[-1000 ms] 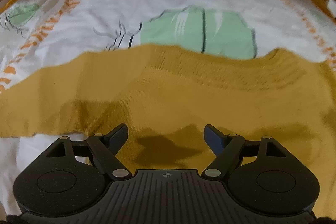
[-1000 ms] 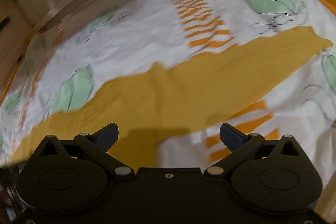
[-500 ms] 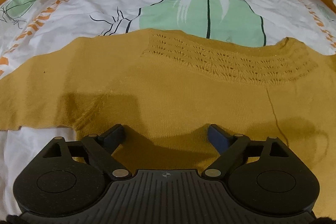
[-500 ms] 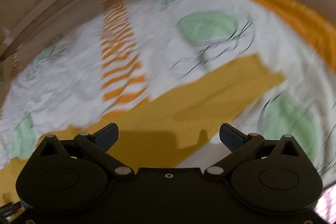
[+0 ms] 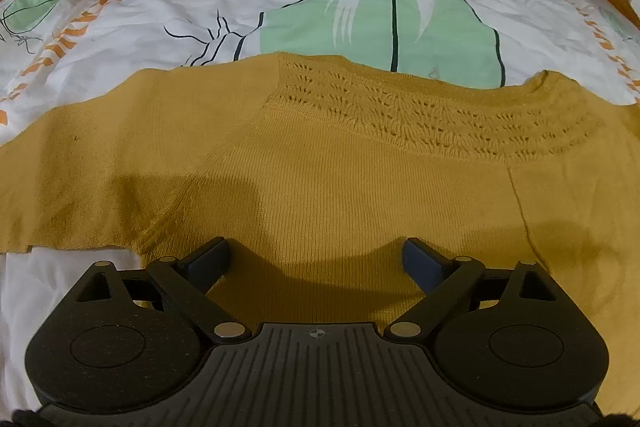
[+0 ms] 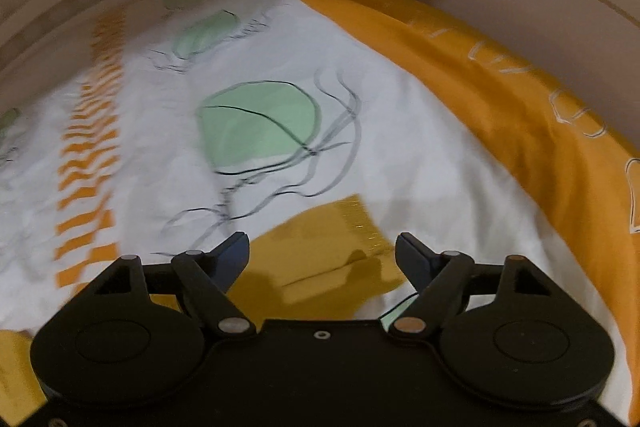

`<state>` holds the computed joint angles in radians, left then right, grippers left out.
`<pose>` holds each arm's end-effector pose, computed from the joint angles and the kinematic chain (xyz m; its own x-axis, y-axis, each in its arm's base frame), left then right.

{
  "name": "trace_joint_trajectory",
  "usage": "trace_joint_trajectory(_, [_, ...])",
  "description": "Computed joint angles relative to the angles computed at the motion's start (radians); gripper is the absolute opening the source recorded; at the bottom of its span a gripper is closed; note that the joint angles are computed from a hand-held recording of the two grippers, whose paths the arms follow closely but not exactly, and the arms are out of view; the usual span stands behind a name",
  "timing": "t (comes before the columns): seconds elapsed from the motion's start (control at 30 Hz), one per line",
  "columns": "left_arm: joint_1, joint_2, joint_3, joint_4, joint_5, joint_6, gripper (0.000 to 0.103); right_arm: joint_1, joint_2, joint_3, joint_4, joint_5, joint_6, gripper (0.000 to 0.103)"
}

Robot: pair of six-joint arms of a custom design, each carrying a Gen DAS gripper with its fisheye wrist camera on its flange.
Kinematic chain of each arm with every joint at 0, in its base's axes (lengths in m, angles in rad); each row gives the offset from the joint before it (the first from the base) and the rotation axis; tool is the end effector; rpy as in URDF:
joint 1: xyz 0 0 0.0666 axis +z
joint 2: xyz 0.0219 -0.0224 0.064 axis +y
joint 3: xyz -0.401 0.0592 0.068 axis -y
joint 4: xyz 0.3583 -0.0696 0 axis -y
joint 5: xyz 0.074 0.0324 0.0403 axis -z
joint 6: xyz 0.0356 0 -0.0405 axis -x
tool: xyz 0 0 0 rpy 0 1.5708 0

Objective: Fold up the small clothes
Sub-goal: 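Move the right gripper to a sweater sleeve cuff and close on it, then lift the held sleeve with the right gripper and carry it across the body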

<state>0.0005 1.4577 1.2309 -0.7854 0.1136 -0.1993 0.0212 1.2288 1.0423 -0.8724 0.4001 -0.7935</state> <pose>0.4511 -0.0042 0.3633 -0.8194 0.1963 -0.5385 0.2263 0.9740 0.0107 0.3559 -0.0067 0.3715 -0.4893 0.6463 -0.5856 0.7414 0.6618 0.1110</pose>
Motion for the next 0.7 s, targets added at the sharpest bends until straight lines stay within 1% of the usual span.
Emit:
trace_joint_trajectory(0.1, [-0.005, -0.002, -0.008, 0.014, -0.006, 0.002, 0.094, -0.025, 0.007, -0.021, 0.011, 0.0, 0.004, 0.08])
trace_joint_trajectory(0.23, [-0.008, -0.006, -0.015, 0.023, -0.009, 0.002, 0.093, -0.06, 0.014, -0.06, 0.039, -0.044, -0.008, 0.08])
trace_joint_trajectory(0.3, [-0.007, -0.006, -0.013, 0.021, -0.007, 0.0, 0.093, -0.074, 0.014, -0.085, 0.062, -0.084, -0.03, 0.08])
trace_joint_trajectory(0.33, [-0.006, -0.006, -0.012, 0.019, -0.005, 0.0, 0.093, -0.08, 0.005, -0.103, 0.088, -0.108, -0.044, 0.077])
trace_joint_trajectory(0.37, [-0.005, -0.006, -0.011, 0.017, -0.003, -0.002, 0.093, -0.083, -0.009, -0.125, 0.123, -0.125, -0.061, 0.074])
trace_joint_trajectory(0.4, [-0.004, -0.006, -0.009, 0.015, -0.002, -0.003, 0.093, -0.084, -0.026, -0.145, 0.158, -0.139, -0.073, 0.061])
trace_joint_trajectory(0.43, [-0.002, -0.006, -0.008, 0.013, -0.001, -0.002, 0.093, -0.09, -0.043, -0.162, 0.193, -0.168, -0.082, 0.041])
trace_joint_trajectory(0.47, [-0.002, -0.005, -0.005, 0.012, 0.001, 0.0, 0.092, -0.093, -0.057, -0.174, 0.218, -0.192, -0.097, 0.033])
trace_joint_trajectory(0.5, [0.0, -0.004, -0.002, 0.008, 0.005, 0.0, 0.092, -0.089, -0.066, -0.173, 0.22, -0.194, -0.116, 0.025])
trace_joint_trajectory(0.53, [0.002, -0.002, 0.005, 0.0, 0.008, 0.001, 0.089, -0.077, -0.072, -0.163, 0.207, -0.18, -0.116, 0.018])
trace_joint_trajectory(0.63, [0.008, 0.002, 0.026, -0.028, 0.023, 0.012, 0.083, -0.033, -0.096, -0.133, 0.182, -0.139, -0.095, 0.015])
trace_joint_trajectory(0.7, [0.016, 0.0, 0.042, -0.046, 0.04, 0.021, 0.083, -0.006, -0.117, -0.111, 0.178, -0.13, -0.101, 0.012])
